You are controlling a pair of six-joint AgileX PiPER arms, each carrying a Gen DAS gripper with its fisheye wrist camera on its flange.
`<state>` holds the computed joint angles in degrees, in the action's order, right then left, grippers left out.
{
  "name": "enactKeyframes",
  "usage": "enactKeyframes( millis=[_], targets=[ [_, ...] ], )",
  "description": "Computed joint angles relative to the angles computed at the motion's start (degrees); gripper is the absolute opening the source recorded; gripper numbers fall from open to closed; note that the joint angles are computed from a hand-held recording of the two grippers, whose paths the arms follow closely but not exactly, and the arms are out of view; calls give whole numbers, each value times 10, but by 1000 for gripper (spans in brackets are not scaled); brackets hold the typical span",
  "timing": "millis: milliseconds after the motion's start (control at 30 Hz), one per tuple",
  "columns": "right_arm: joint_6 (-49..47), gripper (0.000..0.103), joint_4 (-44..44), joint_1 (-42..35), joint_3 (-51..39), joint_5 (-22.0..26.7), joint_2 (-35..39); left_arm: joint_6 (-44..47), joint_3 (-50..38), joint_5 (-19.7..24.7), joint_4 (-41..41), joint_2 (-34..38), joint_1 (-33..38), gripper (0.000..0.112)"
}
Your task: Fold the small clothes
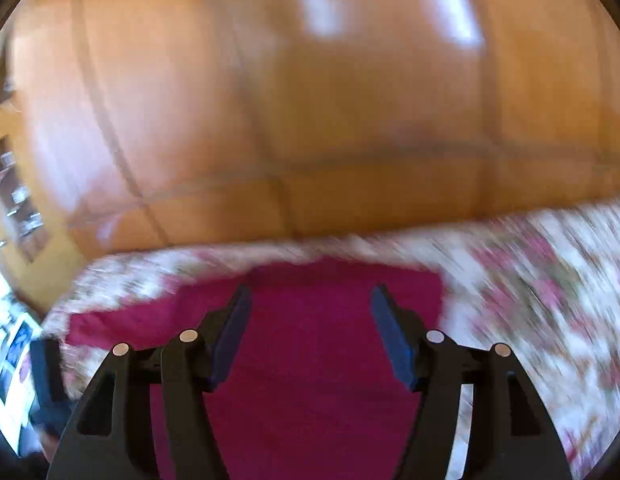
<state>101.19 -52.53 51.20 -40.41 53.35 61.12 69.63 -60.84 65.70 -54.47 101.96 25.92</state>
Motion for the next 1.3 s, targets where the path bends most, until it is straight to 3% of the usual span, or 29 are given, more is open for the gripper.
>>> enactKeyframes(
  millis=[67, 167, 267, 300, 333, 367, 467, 600, 667, 767, 867, 1000, 1067, 1133, 1167, 1233, 1300],
  targets=[
    [26, 59, 36, -21, 66, -7, -30, -24, -28, -22, -2, 24, -25, 55],
    [55, 52, 72, -113, 171, -110, -68, -85, -85, -51, 11, 74, -73, 55],
    [59, 52, 66, -192, 196, -188, -55, -139, -129, -76, 30, 115, -110, 52],
    [49, 52, 65, -201, 190, -192, -57, -152, -140, -84, 37, 124, -122, 44],
    [61, 52, 42, -204, 179, -198, -42, -159, -144, -100, 46, 125, -134, 22],
    [73, 52, 21, -200, 175, -201, -35, -159, -141, -114, 48, 120, -142, 14],
    [67, 52, -17, -182, 126, -207, 16, -146, -120, -162, 43, 100, -160, 12],
    [9, 52, -10, -180, 43, -216, 187, -157, -91, -254, 83, 94, -198, 12],
    [40, 53, -37, -181, 35, -226, 256, -136, -70, -277, 77, 76, -206, 12],
    [132, 58, -120, -119, 33, -155, 295, -125, -56, -264, 77, 56, -193, 27],
    [132, 61, -120, -115, 30, -149, 300, -101, -49, -208, 45, 49, -130, 27],
    [124, 62, -111, -110, 23, -138, 307, -46, -40, -126, 10, 38, 6, 27],
    [81, 63, -78, -108, 9, -125, 307, -30, -47, -107, 11, 41, 62, 27],
    [71, 75, -62, -86, 0, -92, 296, -26, -73, -95, 21, 55, 117, 28],
    [101, 78, -72, -49, 2, -57, 277, -26, -89, -96, 27, 65, 142, 38],
    [140, 88, -83, 13, -4, -5, 263, -28, -121, -107, 13, 87, 197, 43],
    [154, 93, -84, 70, -21, 11, 266, -83, -198, -95, 29, 135, 239, 43]
  ],
)
